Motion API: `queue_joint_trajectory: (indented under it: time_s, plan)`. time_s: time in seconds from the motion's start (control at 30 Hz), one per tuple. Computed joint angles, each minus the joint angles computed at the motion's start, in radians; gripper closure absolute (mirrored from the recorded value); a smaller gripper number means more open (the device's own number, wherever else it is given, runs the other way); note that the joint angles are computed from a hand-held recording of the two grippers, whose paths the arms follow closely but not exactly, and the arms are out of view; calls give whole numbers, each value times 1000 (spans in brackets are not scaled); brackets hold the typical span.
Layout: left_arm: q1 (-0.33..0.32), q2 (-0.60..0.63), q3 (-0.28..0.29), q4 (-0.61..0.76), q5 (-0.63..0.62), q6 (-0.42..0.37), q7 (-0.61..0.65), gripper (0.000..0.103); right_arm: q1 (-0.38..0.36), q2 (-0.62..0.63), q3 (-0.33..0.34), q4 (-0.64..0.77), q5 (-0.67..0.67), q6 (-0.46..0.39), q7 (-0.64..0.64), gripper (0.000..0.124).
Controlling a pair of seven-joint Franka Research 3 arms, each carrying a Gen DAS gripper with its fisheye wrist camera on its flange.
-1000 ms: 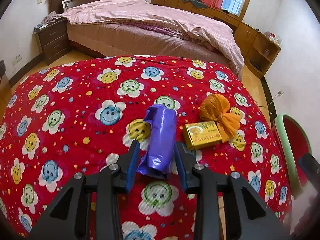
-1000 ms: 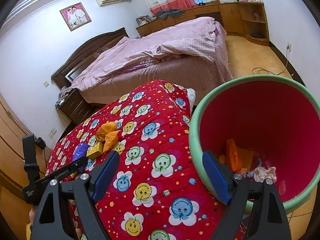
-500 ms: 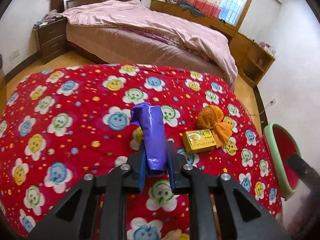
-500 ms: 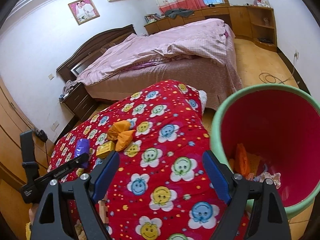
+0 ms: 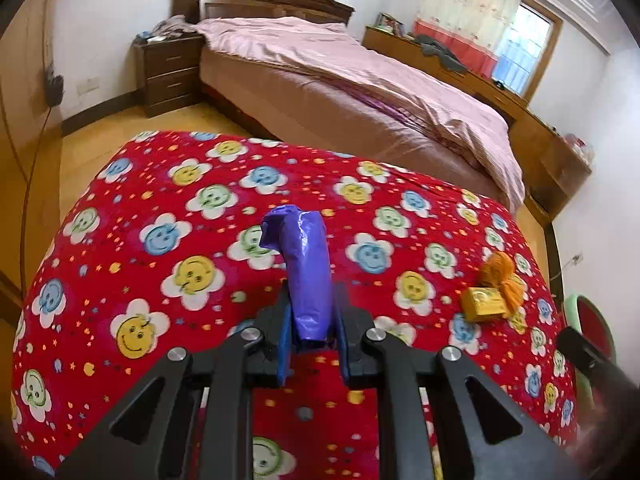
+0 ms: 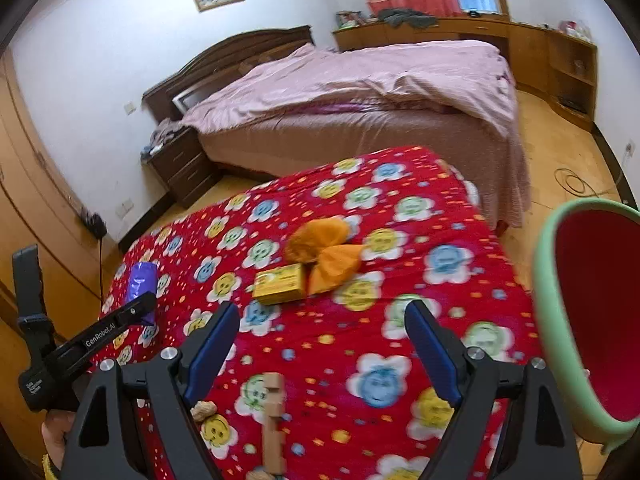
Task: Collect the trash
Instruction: 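Grasp the small yellow box with the right gripper, then carry the purple packet and yellow box over the bucket with both grippers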
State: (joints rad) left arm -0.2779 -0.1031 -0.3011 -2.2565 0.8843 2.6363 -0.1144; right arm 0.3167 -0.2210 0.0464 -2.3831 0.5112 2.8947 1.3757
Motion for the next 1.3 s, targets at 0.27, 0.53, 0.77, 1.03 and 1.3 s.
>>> queue_joint_trajectory:
  time_s: [0.27, 0.53, 0.77, 1.03, 1.3]
  plan:
    - [11, -8, 1, -25, 23, 7, -26, 85, -9, 123, 58, 89, -177, -16, 95, 37]
    - [6, -1, -1, -25, 24, -1, -20, 85, -22, 210, 60, 149, -468, -13, 334, 41]
    - [0, 5, 3, -22, 11, -10, -8, 85, -7, 234, 37, 157, -574, -2, 436, 52]
    - [-5, 11, 4, -17, 13, -11, -4, 85, -8, 233, 27, 158, -663, -2, 526, 79]
    - [-4, 4, 3, -21, 21, -5, -15, 85, -5, 203, 40, 122, -435, 31, 327, 80]
